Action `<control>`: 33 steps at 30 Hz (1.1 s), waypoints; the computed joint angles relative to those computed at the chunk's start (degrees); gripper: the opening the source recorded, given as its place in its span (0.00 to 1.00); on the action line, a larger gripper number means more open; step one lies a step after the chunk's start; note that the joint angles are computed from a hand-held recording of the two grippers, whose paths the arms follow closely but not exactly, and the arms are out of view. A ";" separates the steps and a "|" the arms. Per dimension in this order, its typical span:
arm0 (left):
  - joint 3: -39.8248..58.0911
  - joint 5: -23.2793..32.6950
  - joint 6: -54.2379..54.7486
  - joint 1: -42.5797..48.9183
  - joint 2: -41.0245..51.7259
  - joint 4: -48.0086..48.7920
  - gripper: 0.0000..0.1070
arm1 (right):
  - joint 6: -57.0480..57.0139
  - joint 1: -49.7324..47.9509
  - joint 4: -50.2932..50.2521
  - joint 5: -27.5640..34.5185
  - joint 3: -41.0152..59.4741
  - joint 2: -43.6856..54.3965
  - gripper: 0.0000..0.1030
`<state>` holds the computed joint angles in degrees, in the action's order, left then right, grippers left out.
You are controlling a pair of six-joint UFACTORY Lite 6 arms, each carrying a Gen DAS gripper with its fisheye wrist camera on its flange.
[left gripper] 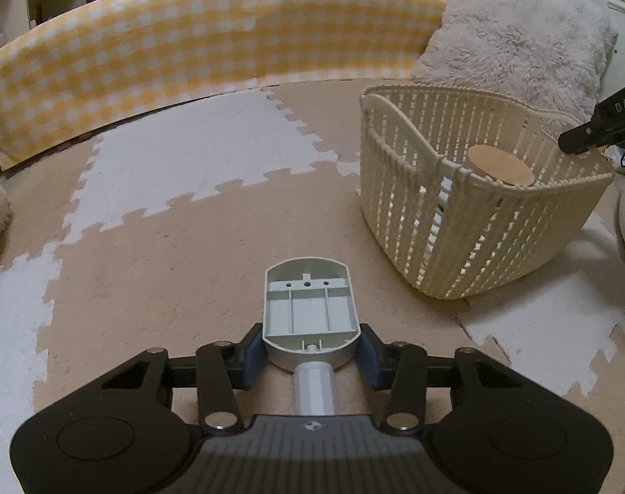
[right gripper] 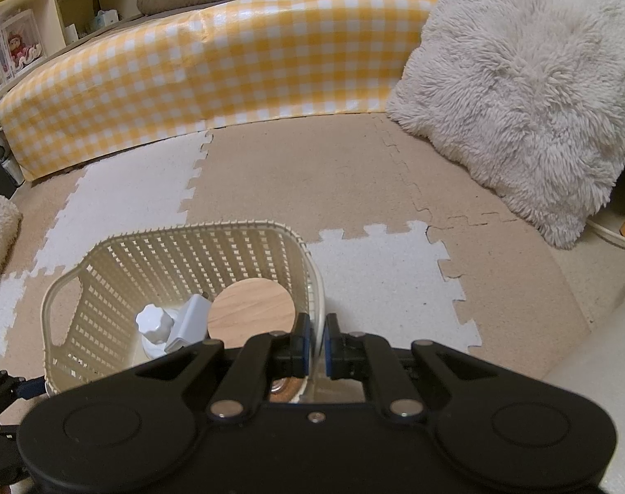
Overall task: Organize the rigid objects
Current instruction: 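Lift the white holder and carry it over the basket, then lower the white holder into the basket and open the left tool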
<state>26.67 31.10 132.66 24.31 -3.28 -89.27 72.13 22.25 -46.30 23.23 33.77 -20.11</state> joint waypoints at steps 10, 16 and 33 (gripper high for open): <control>-0.28 4.23 -14.22 3.83 -8.27 9.75 0.44 | 0.04 0.02 -0.03 0.03 0.02 0.02 0.07; 2.79 12.61 -27.93 4.86 -16.47 16.76 0.44 | 0.07 0.05 -0.05 0.05 0.04 0.04 0.07; 17.52 7.41 -46.33 -18.25 -4.75 19.08 0.45 | -0.15 -0.22 0.17 -0.41 0.06 0.24 0.07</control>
